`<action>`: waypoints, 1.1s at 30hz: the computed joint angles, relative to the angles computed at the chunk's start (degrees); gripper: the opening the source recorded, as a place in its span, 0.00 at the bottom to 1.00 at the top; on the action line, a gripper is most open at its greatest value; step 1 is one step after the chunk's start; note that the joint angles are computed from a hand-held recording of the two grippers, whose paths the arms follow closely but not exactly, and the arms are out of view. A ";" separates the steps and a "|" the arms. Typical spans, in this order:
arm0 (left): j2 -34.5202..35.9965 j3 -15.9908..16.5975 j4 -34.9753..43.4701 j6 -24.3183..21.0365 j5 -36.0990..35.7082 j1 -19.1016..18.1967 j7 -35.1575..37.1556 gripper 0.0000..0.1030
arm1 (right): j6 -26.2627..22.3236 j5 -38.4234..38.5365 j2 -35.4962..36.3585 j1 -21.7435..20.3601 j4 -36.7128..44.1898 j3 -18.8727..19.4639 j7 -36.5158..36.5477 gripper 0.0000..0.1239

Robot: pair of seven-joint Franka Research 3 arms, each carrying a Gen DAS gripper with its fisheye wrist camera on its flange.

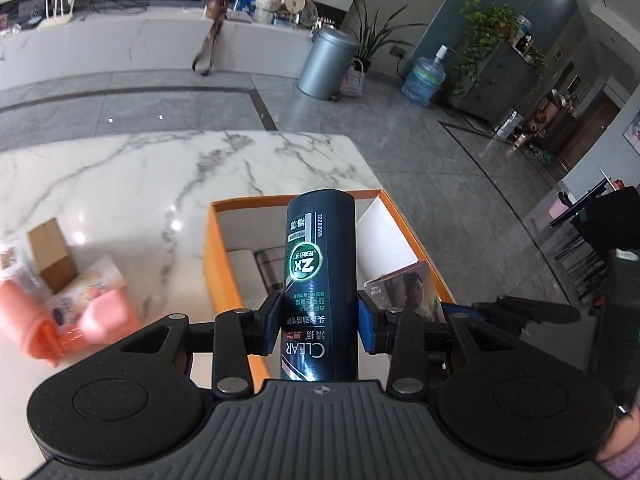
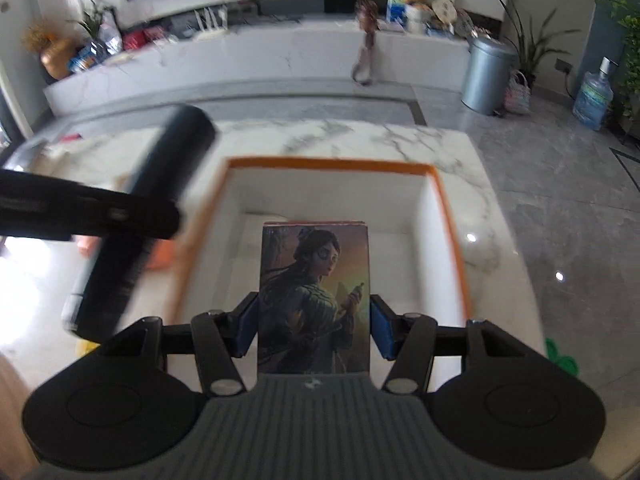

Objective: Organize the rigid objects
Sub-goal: 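Carry the card box into the orange box and release it with the right tool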

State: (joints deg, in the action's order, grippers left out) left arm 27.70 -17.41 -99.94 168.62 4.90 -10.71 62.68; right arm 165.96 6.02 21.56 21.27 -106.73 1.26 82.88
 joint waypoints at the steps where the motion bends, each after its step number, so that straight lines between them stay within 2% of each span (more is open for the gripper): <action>1: 1.12 -0.19 1.28 -0.47 -0.13 0.13 0.27 0.42 | -1.16 -0.52 1.57 -0.08 1.97 -0.62 0.06 0.47; 6: 5.45 1.42 7.57 -3.45 0.46 -1.44 -1.32 0.42 | -5.02 -4.09 10.05 0.38 12.99 -3.02 -0.83 0.47; 11: 9.74 2.17 14.49 -7.24 1.07 -2.30 -1.63 0.42 | -10.22 -3.71 18.43 -0.28 24.37 -2.41 -1.63 0.47; 20: 14.50 2.56 21.13 -10.63 0.91 -2.96 -1.16 0.42 | -14.71 -9.71 28.72 3.44 39.15 -6.92 0.65 0.47; 27: 15.03 2.75 21.52 -10.64 0.86 -2.87 -0.82 0.42 | -18.33 -12.94 29.04 5.16 40.52 -8.70 4.96 0.47; 31: 15.61 2.67 22.15 -10.65 0.54 -2.77 -0.76 0.42 | -18.05 -11.36 27.22 3.46 38.36 -5.67 3.69 0.47; 33: 15.57 2.53 22.08 -10.53 0.47 -2.68 -0.52 0.42 | -21.07 -12.82 29.64 4.82 41.74 -7.69 6.10 0.47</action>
State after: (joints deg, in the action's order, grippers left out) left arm 43.27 -14.89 -77.86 158.09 5.37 -13.39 62.16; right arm 144.90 -6.80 51.20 26.09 -64.99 -6.43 88.97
